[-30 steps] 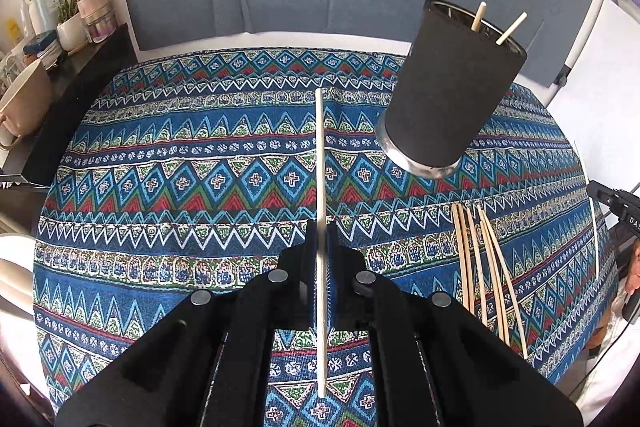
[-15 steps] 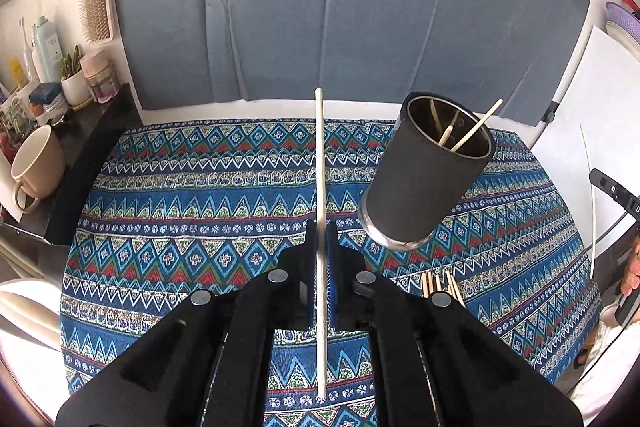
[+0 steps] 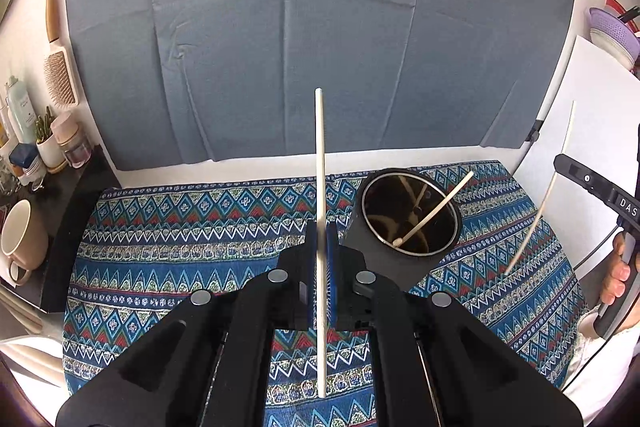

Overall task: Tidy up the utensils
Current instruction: 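Lift both held sticks upright and carry them above the black cup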

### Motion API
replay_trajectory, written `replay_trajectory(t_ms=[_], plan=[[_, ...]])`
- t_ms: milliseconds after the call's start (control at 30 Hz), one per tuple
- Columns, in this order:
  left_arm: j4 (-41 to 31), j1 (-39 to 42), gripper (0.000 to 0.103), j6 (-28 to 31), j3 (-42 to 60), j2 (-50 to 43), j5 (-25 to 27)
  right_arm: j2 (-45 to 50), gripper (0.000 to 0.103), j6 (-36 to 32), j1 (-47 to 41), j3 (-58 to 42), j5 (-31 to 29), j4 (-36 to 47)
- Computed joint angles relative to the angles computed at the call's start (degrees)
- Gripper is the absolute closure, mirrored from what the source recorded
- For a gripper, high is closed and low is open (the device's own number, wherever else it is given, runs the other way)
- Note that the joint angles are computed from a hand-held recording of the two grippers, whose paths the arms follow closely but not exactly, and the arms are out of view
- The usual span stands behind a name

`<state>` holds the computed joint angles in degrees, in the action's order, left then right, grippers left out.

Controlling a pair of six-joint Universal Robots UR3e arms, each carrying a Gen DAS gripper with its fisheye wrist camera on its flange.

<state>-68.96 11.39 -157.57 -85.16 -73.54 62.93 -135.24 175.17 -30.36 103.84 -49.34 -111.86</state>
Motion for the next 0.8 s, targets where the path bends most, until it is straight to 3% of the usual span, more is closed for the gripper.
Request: replay_trajectory(t_ms=[133, 333, 467, 600, 800], plan=[[4.5, -2.0, 0.098, -2.7, 2.0, -2.9, -0.4, 7.9, 0.098, 5.4, 6.7, -0.4, -3.2, -12.2], [15.3, -3.2, 0.098, -7.5, 0.9, -6.1, -6.4, 17.8, 0.098, 9.9, 13.7, -4.7, -8.3, -23.2], [31.3, -3.6, 0.098, -12.3, -6.1, -6.9, -11.6, 22.9, 0.098, 10.8, 16.9, -8.3, -11.1, -25.7], [44.6, -5.8, 0.098, -15.9, -9.6, -10.2, -10.4, 24.5, 0.098, 10.8, 16.6, -10.6, -10.5, -25.8], [60.7, -4.8, 0.098, -19.7, -13.4, -16.0, -14.5, 25.7, 0.098, 10.9, 16.6, -12.6, -9.2, -26.0]])
